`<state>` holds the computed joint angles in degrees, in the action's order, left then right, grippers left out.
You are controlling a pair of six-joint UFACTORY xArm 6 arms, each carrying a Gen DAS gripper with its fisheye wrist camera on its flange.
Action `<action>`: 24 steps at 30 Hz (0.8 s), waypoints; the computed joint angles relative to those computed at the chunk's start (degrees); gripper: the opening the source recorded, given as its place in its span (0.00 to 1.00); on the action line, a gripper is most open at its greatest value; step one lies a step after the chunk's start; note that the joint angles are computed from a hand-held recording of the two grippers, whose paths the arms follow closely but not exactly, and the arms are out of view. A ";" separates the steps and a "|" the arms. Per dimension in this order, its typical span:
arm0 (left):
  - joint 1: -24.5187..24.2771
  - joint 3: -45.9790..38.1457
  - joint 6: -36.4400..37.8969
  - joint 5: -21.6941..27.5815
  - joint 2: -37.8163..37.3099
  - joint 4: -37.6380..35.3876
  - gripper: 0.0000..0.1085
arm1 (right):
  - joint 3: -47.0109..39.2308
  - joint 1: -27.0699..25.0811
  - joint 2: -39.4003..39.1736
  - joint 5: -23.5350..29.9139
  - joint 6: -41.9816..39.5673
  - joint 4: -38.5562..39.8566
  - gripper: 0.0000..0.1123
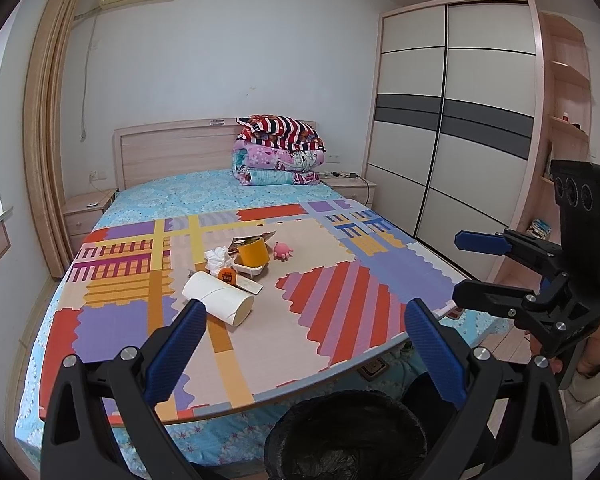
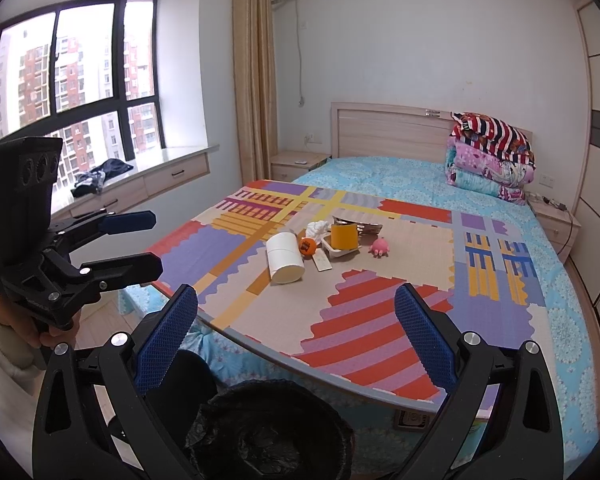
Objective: Collect trash
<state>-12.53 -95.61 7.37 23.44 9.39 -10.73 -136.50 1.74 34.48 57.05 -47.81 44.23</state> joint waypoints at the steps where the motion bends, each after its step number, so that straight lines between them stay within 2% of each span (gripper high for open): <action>1: 0.02 -0.02 -0.08 0.04 0.04 0.03 0.88 | -0.33 -0.02 0.24 0.09 0.15 -0.11 0.89; 20: 0.17 0.14 0.39 -0.16 -0.01 -0.70 0.88 | -0.92 -0.12 0.70 0.21 0.13 -0.05 0.89; 24: 0.15 0.14 0.33 -0.14 -0.02 -0.64 0.88 | 1.15 0.13 -0.56 -0.53 -0.29 0.10 0.89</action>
